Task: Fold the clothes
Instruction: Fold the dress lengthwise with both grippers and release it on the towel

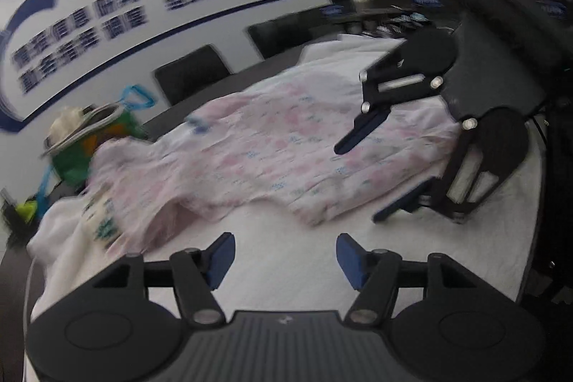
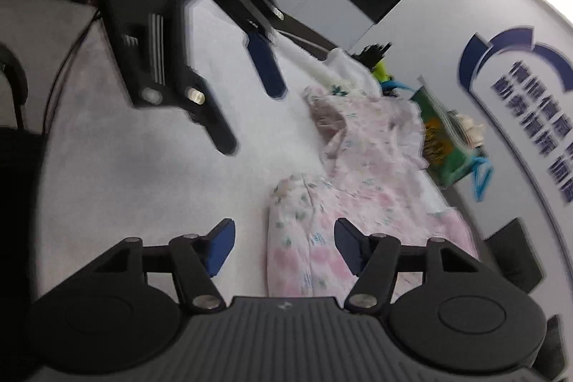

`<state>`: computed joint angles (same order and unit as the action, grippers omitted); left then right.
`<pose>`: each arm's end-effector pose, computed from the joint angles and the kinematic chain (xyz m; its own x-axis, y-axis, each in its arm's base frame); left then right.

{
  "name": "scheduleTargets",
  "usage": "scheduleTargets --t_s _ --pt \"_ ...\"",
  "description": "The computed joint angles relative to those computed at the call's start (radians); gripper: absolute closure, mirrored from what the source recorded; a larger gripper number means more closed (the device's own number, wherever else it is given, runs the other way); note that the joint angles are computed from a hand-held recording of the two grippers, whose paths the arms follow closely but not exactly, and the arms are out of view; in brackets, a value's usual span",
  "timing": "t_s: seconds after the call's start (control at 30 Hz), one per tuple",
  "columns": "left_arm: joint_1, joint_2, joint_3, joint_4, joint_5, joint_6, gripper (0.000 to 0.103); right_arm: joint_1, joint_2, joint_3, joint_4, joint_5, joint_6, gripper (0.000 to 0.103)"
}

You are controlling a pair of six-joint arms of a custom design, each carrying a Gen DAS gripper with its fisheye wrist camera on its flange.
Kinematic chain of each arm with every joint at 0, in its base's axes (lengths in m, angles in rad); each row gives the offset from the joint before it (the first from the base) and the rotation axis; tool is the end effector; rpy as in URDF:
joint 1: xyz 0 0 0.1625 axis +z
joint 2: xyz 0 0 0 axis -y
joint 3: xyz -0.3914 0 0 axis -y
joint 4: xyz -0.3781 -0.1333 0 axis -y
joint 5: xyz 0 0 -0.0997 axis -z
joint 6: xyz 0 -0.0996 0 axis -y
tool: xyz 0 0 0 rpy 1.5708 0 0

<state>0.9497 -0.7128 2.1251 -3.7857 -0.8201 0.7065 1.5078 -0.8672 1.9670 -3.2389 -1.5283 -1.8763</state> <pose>-0.1142 -0.5054 0.0662 -0.4070 0.3870 -0.8274 0.8789 0.4126 -0.2393 0.1019 -0.5699 0.0938 0.2497 -0.8142 0.5241 -0.9683 -0.2148 0.1277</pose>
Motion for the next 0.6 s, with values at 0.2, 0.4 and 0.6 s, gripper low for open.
scheduleTargets --t_s 0.2,0.4,0.6 --pt "-0.001 -0.086 0.131 -0.138 0.086 -0.156 0.041 0.013 0.085 -0.161 0.125 -0.02 0.248 0.102" --pt "-0.015 -0.122 0.252 -0.279 0.103 -0.266 0.041 -0.029 -0.182 -0.048 0.4 0.215 0.383 0.103" --pt "-0.012 -0.151 0.312 -0.35 0.11 -0.382 0.041 0.022 -0.227 -0.004 0.45 -0.114 0.196 0.07"
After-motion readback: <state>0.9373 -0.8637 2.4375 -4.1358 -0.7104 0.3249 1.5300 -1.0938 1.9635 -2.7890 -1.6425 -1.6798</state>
